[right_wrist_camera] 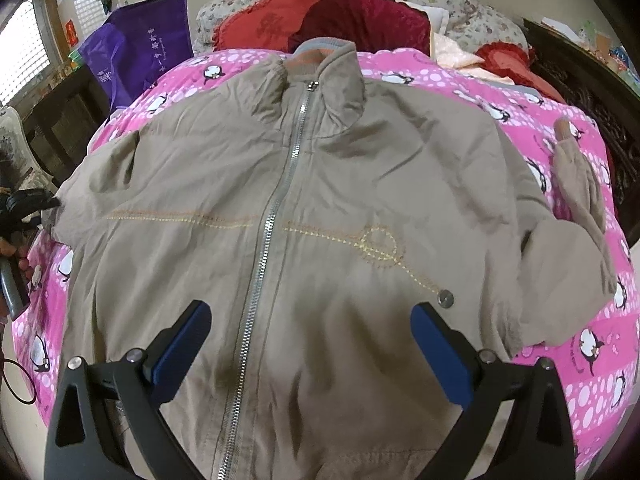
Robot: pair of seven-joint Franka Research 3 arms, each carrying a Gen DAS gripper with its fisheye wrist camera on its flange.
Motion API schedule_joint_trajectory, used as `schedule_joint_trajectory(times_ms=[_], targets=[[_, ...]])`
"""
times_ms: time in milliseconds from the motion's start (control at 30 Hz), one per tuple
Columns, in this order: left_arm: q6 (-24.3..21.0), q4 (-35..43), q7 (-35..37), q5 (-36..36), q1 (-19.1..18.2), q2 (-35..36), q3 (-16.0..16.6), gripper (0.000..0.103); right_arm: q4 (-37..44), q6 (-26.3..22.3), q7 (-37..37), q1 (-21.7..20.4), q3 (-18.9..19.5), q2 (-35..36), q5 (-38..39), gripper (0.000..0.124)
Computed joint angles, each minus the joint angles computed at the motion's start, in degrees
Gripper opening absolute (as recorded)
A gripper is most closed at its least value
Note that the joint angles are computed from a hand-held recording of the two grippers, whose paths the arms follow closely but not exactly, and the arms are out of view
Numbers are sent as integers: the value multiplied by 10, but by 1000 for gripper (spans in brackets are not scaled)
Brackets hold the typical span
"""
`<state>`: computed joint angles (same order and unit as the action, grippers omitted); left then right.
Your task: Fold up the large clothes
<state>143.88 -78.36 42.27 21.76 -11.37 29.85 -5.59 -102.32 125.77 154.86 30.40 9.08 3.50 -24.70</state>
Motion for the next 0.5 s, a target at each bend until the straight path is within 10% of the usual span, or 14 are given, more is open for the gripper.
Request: schedule_joint_trajectory(times_ms=[300, 500], targets=[[139, -52, 141, 18, -30, -85, -64, 0, -30, 5, 20, -9, 2, -29, -5, 102], [103, -8, 316, -99, -56, -48, -147, 0, -62, -8, 56, -24, 11, -64, -10, 102]])
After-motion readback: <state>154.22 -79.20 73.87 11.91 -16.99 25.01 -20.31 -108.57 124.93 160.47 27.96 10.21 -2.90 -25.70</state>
